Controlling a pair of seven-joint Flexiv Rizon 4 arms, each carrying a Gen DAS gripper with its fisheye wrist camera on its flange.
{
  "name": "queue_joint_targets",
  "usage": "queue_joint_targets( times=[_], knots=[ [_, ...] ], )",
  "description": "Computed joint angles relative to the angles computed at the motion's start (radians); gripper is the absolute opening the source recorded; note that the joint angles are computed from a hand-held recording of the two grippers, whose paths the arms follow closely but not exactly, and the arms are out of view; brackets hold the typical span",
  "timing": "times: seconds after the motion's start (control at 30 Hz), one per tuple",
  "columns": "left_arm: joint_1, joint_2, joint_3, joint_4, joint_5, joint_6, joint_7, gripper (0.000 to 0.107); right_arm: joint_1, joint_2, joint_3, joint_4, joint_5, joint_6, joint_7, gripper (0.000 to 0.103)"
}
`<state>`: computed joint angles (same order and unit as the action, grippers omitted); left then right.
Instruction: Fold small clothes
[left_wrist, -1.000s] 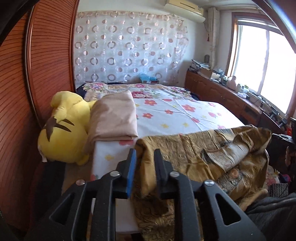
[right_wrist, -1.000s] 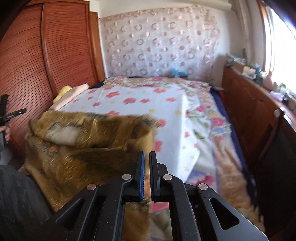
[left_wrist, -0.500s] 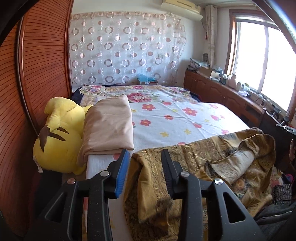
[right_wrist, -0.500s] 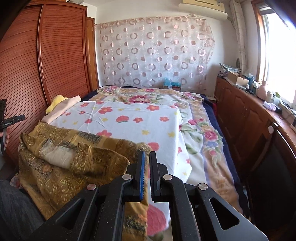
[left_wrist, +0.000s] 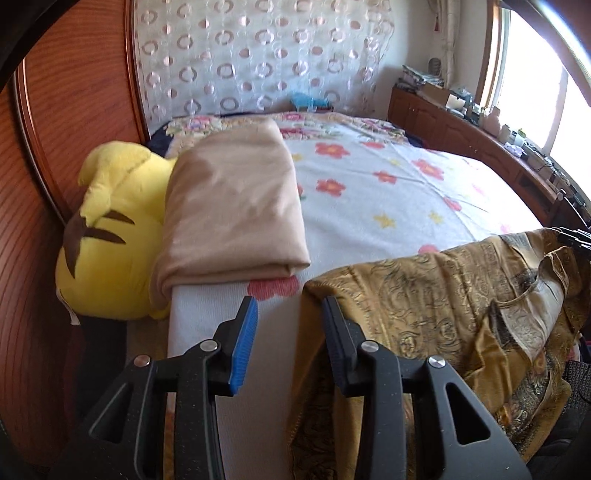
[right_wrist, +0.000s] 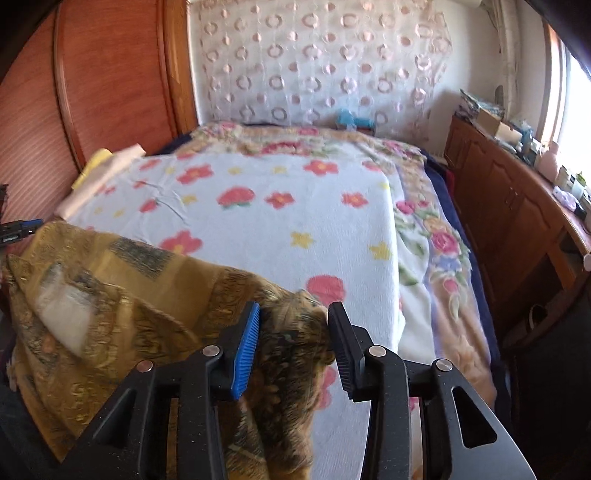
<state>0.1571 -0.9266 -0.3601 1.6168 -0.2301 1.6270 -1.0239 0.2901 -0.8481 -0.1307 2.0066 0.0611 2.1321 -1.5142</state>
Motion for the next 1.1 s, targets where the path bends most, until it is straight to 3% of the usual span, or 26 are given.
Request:
queue_joint_targets(
  times=[0.2,0.37,0.43,0.53,0.57,0.6,0.63,0.7,0.77,0.9,1.0,1.03,1.1],
  knots=[
    [0.07,-0.016,-0.099,0.029,0.015,0.044,0.008,0.037,-0.073,0.029,0.055,0.012,-0.033,0.042,0.038,0.039],
    [0.15,-0.034,-0.212,0.054,0.084,0.115,-0.002,0.037,-0.105,0.03,0.08,0.016,-0.059,0.033,0.071,0.039],
    [0.158,-0.039,-0.226,0.048,0.106,0.101,-0.008,0.037,-0.118,0.016,0.094,-0.006,-0.082,0.001,0.098,0.039],
    [0.11,-0.038,-0.177,0.015,0.102,0.061,-0.014,0.037,-0.181,0.015,0.145,-0.011,-0.144,-0.028,0.149,0.035],
    [0.086,-0.04,-0.15,0.0,0.094,0.041,-0.014,0.037,-0.207,0.014,0.165,-0.007,-0.169,-0.025,0.161,0.028],
    [0.061,-0.039,-0.121,-0.012,0.081,0.024,-0.017,0.037,-0.212,0.015,0.161,0.004,-0.194,-0.015,0.183,0.011],
    [0.042,-0.04,-0.097,-0.022,0.069,0.013,-0.02,0.037,-0.189,0.021,0.137,0.02,-0.183,0.008,0.187,0.006],
    [0.011,-0.041,-0.058,-0.033,0.047,0.006,-0.027,0.037,-0.086,0.028,0.073,0.049,-0.023,0.071,0.09,0.004],
    [0.019,-0.045,-0.069,-0.028,0.039,0.008,-0.02,0.037,-0.064,0.04,0.059,0.096,-0.009,0.132,0.116,0.004],
    [0.001,-0.043,-0.043,-0.037,0.025,-0.009,-0.011,0.037,-0.02,0.046,0.038,0.112,0.054,0.146,0.09,0.005],
    [-0.019,-0.038,-0.016,-0.047,0.008,-0.034,-0.01,0.037,0.014,0.034,0.005,0.08,0.078,0.092,0.07,0.02],
    [-0.029,-0.038,-0.003,-0.053,0.001,-0.047,-0.011,0.037,0.011,0.027,0.005,0.067,0.072,0.077,0.069,0.029],
    [-0.045,-0.039,0.016,-0.063,-0.012,-0.064,-0.011,0.037,-0.025,0.011,0.027,0.031,0.021,0.034,0.076,0.036]
  ],
)
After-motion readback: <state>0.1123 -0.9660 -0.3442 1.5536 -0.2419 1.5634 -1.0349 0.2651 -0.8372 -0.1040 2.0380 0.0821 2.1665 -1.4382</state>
